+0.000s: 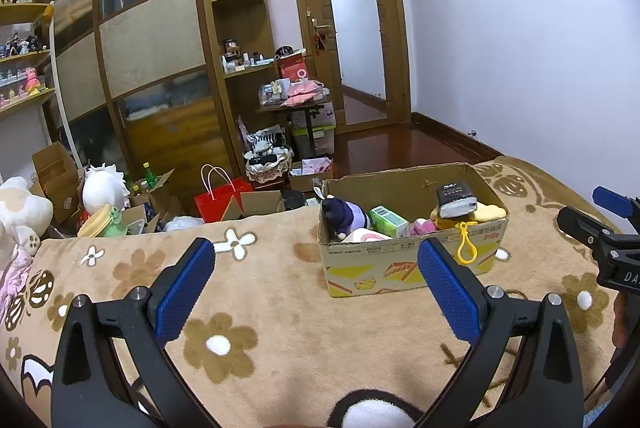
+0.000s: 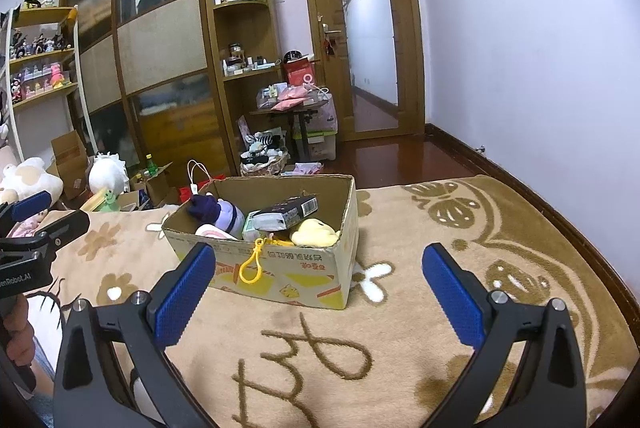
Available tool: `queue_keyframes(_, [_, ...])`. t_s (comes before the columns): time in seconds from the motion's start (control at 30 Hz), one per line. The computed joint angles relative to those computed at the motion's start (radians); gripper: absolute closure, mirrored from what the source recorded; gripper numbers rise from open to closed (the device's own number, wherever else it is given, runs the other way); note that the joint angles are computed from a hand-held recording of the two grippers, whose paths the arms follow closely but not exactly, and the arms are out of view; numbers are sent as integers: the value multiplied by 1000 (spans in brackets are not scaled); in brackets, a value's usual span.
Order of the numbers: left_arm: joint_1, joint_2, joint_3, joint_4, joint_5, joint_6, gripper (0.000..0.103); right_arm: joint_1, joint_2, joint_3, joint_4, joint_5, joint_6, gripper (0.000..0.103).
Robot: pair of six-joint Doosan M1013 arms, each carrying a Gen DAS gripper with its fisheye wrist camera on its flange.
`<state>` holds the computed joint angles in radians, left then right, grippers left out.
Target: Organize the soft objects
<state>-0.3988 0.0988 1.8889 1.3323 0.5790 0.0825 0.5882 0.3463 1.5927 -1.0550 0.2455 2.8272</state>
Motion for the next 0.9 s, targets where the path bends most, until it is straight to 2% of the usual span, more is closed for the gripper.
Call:
queue_keyframes(0.27, [8, -3, 7, -5, -15, -15, 3, 2, 1, 2, -26, 0, 28, 0])
queue_keyframes(0.9, [18, 2, 2, -61, -41, 43, 3, 6, -3, -1, -54, 13, 64, 0])
